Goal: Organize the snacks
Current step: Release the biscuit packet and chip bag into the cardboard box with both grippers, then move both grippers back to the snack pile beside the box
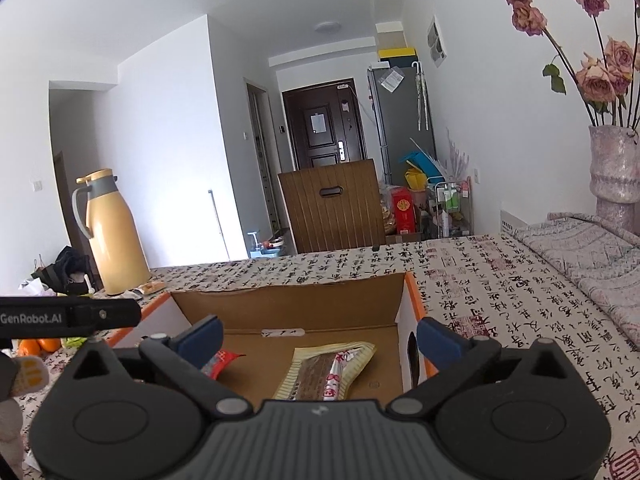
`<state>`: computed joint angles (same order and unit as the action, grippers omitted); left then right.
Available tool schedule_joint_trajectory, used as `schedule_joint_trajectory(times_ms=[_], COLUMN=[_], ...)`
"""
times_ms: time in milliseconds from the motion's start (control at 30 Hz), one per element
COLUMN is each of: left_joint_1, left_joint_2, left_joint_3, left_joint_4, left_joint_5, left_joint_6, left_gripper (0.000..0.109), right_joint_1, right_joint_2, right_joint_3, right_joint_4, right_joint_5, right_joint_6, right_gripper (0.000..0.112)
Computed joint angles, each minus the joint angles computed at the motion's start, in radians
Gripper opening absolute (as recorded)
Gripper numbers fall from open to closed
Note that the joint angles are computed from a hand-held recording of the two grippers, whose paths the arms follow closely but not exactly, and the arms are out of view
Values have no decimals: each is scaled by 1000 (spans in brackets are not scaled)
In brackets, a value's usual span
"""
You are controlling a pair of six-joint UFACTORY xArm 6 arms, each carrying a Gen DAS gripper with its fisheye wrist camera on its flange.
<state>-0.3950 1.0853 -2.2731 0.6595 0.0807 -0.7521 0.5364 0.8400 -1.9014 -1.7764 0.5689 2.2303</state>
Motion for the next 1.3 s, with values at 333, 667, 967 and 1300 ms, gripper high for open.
schedule_joint_trajectory(times_ms=[333,667,967,1300], left_joint_1=[26,33,37,19], left_joint_2=[-184,-314,-386,-464], left_joint_3=[211,350,451,594], left_joint_4=[533,1006,1335,1766], left_joint_5=[-52,-60,-64,-36], left_joint_6=[-503,-957,-1283,-1723], left_gripper=[103,103,103,103], right_joint_1=[48,105,165,211], right_joint_2=[-106,-219,-283,-295], right_joint_3=[132,301,421,488], right_joint_4=[-10,-43,-33,16], right_joint_5=[75,142,211,212], right_joint_6=[25,85,111,145], right_gripper=[103,103,103,103])
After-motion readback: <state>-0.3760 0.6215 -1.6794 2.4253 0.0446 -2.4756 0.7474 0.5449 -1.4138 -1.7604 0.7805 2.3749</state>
